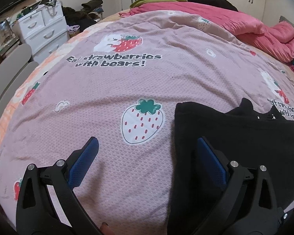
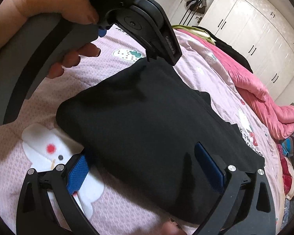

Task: Fold small clothes
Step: 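Move both open grippers to the edge of the folded black sweatshirt, then close both grippers on the sweatshirt edge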

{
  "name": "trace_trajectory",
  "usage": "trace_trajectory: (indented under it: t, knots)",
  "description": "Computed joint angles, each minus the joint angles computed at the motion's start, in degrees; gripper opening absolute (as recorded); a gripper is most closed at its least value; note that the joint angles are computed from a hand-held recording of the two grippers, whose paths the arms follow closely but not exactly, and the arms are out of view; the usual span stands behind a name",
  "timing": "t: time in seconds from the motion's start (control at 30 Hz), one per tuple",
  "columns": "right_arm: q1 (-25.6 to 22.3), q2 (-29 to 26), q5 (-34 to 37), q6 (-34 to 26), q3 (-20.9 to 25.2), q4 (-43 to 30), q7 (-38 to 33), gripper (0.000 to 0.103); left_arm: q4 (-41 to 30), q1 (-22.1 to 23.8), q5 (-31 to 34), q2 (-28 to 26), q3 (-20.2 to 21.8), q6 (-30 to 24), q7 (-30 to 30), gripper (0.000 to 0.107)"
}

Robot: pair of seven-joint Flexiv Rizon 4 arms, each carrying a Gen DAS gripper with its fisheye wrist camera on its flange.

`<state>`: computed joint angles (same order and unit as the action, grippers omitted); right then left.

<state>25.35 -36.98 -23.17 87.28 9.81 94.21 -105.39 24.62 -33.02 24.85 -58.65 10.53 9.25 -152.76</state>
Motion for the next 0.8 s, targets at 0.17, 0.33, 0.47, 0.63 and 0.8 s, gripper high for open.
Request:
trace_trajectory:
  t: [0.17, 0.33, 0.47, 0.63, 0.8]
  knots:
    - [2.12, -0.72, -1.46, 1.85, -2.82, -0.37, 0.23, 0.098, 0.39, 0.52, -0.62, -0.12, -0.46, 0.81, -0.24, 0.094]
    - [4.14, -1.52, -2.73, 6.98, -6.19, 0.16, 1.15, 0.086, -0.49, 1.56, -2.0, -0.98, -1.25, 3.22, 0.53, 0.094]
    - [2.69, -1.38, -2.82, 9.21, -4.47, 0.87, 0.37, 0.046, 3.11, 2.3, -3.49, 0.24, -1.95, 8.41, -1.19, 0.094]
    - [2.68, -0.48, -0.87, 14.49, -5.27, 2.24, 1.92, 0.018, 4.37, 2.29, -4.13, 0.58, -1.76, 9.03, -1.84, 0.094]
    - [-1.62, -0.97, -0.54, 16.21, -0.95, 1.57, 3.78, 0.015, 8.02, 3.11, -6.14, 1.33, -2.94, 15.03, -3.5, 0.094]
